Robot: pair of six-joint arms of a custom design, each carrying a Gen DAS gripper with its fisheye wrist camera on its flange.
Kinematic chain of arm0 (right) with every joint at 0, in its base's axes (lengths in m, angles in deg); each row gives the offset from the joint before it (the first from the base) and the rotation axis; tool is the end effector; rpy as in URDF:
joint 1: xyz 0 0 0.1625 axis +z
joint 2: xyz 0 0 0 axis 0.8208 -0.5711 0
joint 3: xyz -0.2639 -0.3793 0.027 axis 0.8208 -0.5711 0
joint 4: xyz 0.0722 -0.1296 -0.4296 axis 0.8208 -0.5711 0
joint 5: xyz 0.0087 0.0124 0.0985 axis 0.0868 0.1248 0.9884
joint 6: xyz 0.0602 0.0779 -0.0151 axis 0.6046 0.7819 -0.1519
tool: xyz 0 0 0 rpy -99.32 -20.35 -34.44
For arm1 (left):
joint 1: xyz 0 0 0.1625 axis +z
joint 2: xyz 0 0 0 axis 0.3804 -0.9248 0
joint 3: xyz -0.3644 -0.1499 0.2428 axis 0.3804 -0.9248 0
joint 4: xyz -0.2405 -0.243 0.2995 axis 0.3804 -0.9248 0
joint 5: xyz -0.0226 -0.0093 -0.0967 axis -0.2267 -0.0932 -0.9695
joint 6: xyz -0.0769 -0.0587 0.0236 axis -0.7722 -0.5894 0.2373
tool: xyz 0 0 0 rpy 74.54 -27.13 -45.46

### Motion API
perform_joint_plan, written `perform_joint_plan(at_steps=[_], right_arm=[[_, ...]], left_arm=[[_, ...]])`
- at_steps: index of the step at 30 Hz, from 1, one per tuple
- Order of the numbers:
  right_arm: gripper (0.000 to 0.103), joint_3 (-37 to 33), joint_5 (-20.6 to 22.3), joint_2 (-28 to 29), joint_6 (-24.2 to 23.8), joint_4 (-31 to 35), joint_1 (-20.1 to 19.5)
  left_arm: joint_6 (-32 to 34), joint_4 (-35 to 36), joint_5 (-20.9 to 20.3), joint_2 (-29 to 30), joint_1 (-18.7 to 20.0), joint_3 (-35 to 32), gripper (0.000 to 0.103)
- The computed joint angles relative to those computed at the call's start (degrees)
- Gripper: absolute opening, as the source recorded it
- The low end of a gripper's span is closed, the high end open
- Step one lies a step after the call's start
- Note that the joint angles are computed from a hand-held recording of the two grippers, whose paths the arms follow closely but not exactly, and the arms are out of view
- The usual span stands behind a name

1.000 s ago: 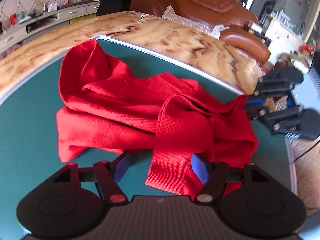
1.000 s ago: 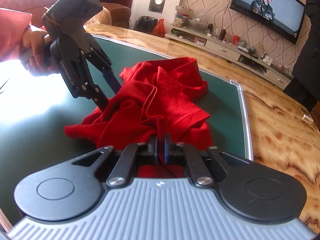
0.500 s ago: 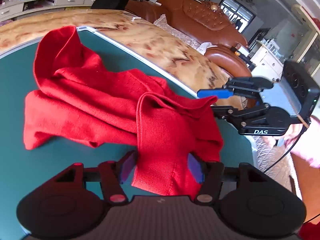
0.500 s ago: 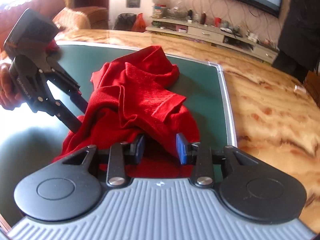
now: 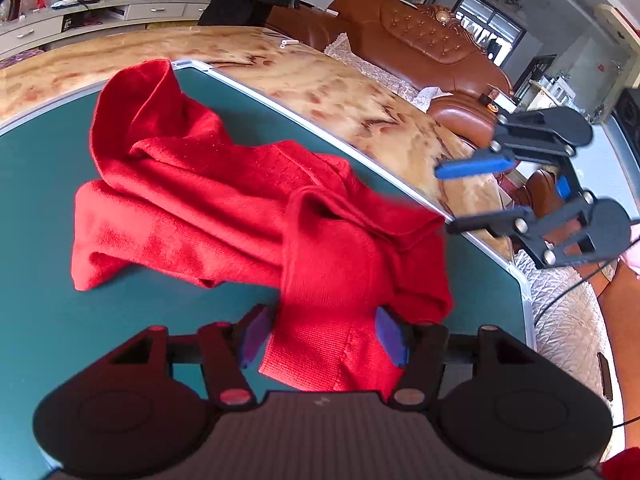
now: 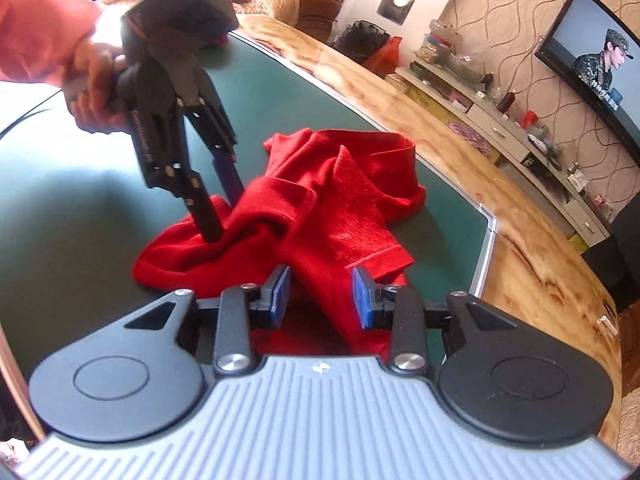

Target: Fold clothes

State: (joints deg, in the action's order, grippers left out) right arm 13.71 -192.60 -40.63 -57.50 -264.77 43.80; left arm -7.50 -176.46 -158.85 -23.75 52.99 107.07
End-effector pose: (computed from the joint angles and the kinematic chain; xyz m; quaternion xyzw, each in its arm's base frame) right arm 0.2178 -0.6948 0.0980 0.6303 -0.7199 0.1415 0.2537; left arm -0.0426 -0.7348 0.2008 0.3196 0.9338 -0.1452 0.0691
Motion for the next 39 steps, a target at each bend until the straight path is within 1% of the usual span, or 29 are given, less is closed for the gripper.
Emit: perform_joint_plan(at_steps=[2,5,6,8,11,14,18,19,20,21,23,25,27,29,31,34,36,38,39], right_arm=[[0.04,0.6,-1.0,1.1,-2.9,-2.8,0.3],[0.04,0.7,-4.1,3.7,-8.9,-6.3,0.8],[0.04,0.8,-4.4,4.3,-10.6,-7.2,0.8],[0.04,0.9,-4.8,6.2,-14.1,-12.3,0.6],[0.04,0.6,-5.5,7.1,-16.1,-15.2,0.4],[0.04,0.5,-6.0,6.8,-17.9,-15.8,0.0],[0.04,-0.7,-7.1,8.7,-22.6,-18.7,-0.2],[0.039,-0.8,-7.0,9.1,-23.8,-19.3,-0.3],[0.019,-0.8,-6.4,9.3,-25.1,-19.8,-0.4],[0.006,-0.8,-5.7,9.4,-25.2,-20.3,-0.5],[0.006,-0.2,-3.0,8.7,-23.1,-21.0,-0.9],[0.006,1.3,0.9,6.2,-18.0,-20.3,-1.5],[0.006,3.5,5.3,2.7,-12.1,-17.9,-2.4],[0.006,6.6,8.8,-1.4,-9.2,-14.6,-3.2],[0.006,9.8,10.6,-4.8,-8.4,-12.3,-3.7],[0.006,13.9,11.3,-8.6,-9.0,-10.9,-4.1],[0.006,16.0,12.0,-10.8,-8.6,-9.6,-4.2],[0.006,17.4,12.1,-12.5,-8.9,-8.8,-4.2],[0.006,17.9,11.8,-12.9,-9.2,-8.9,-4.1]], left_arm=[[-0.2,-0.3,0.2,0.0,-0.1,0.1,0.065],[-0.2,-0.6,0.7,-0.1,-0.2,0.4,0.065],[-0.1,-0.7,0.9,-0.2,-0.3,0.5,0.065],[-0.1,-0.7,1.0,-0.2,-0.3,0.5,0.065],[-0.1,-0.9,1.1,0.0,-0.2,0.2,0.065],[0.2,-1.0,0.7,0.3,0.0,-0.1,0.065],[0.0,-1.3,0.4,0.7,0.1,-0.5,0.065],[0.1,-1.5,0.7,0.7,0.0,-0.3,0.065],[0.2,-1.7,1.0,0.7,-0.1,-0.2,0.065],[0.3,-2.0,1.3,0.7,-0.3,0.0,0.066],[0.6,-2.5,1.9,0.6,-0.4,0.2,0.069],[0.7,-2.7,2.1,0.7,-0.5,0.2,0.07],[1.4,-3.0,2.2,0.5,-0.6,0.5,0.07],[2.7,-3.4,2.5,0.3,-1.0,1.0,0.07],[4.6,-4.1,3.0,0.0,-1.6,1.9,0.07],[6.8,-4.9,3.8,-0.6,-2.7,3.6,0.07],[8.0,-5.3,4.4,-1.1,-3.5,4.7,0.07],[9.3,-5.9,5.0,-1.8,-4.3,6.1,0.07],[9.7,-5.8,4.5,-2.1,-4.5,6.5,0.07]])
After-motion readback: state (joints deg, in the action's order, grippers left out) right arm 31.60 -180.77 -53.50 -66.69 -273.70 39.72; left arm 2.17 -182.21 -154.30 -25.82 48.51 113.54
